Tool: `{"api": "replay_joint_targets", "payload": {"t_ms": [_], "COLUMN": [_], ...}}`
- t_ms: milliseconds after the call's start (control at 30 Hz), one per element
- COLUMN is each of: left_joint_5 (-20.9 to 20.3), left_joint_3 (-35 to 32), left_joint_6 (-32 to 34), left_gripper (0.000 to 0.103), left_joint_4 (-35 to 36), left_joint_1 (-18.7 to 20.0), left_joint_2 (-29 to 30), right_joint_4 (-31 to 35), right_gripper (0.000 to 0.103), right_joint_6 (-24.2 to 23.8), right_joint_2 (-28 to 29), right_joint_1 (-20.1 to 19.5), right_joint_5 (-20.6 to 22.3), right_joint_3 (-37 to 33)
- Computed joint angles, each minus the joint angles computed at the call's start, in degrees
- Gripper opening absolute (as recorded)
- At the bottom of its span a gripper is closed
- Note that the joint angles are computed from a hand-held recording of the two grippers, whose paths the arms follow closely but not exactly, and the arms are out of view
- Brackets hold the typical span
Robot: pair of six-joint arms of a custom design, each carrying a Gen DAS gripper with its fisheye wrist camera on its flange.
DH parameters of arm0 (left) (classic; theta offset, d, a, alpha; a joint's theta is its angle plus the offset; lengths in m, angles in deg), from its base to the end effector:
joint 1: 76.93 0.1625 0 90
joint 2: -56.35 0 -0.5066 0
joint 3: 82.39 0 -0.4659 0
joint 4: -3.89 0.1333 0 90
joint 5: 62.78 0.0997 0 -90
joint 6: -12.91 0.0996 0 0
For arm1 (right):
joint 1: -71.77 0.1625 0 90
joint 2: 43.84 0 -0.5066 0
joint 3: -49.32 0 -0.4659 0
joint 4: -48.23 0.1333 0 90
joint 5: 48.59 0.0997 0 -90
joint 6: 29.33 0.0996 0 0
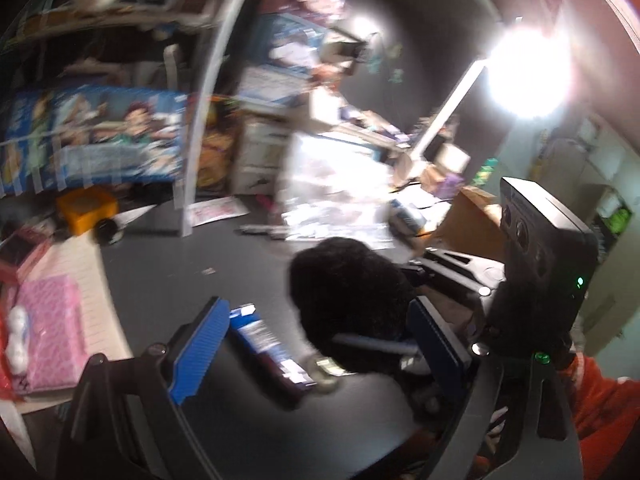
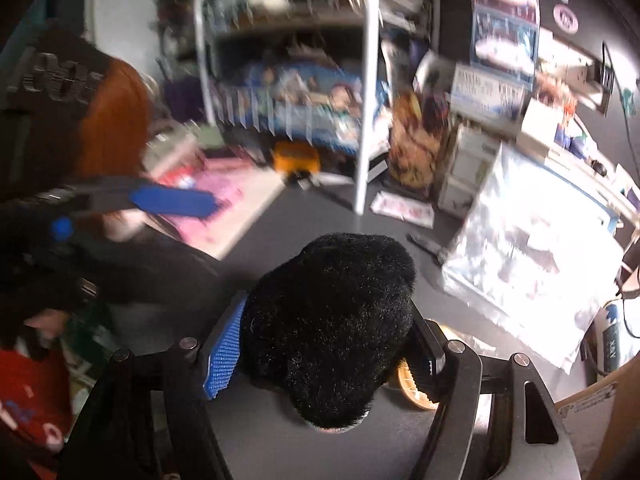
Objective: Organize objects
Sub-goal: 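Return the right gripper to the desk and grasp the black fuzzy pompom, then carry the black pompom into the box and open the right gripper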
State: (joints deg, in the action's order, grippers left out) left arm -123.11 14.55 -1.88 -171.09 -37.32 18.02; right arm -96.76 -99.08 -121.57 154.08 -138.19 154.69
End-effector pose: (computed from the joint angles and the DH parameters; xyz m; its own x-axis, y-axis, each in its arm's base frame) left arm -0.4751 -0.6302 0.0457 -0.8756 0.3659 -0.3154 0.4827 0.6874 -0.5427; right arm 0.0452 -0.6667 0.3987 -0.4547 -0.7806 0.4289 -0.8890 0.4272 -0.1648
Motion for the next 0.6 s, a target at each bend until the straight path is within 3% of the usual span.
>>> {"api": "replay_joint_targets", "payload": {"t_ms": [233, 433, 600], "left_joint_5": [-7.53, -7.24, -8.18], "left_joint_3": [-5.21, -10.87, -17.94], "left_joint_6": [0.71, 2.00, 3.81], "left_gripper": [0.080, 0.071, 0.070], "left_joint_4": [3.14, 6.64, 10.95], "left_joint_1": [-0.98, -2.79, -3.84], "left_joint_2": [1.72, 4.55, 8.28], "right_joint_4": [4.70, 4.47, 6.04], "right_gripper": [0.068, 0.068, 0.068], "right_joint_6": [-1.08, -1.71, -0.46], "right_joint_2": [-4.94, -7.40, -8.29], "right_joint_1": [-0.66, -1.69, -3.14], "right_joint_5": [6.15, 8.27, 9.10], "right_joint_3": [-0.46, -1.63, -5.00]}}
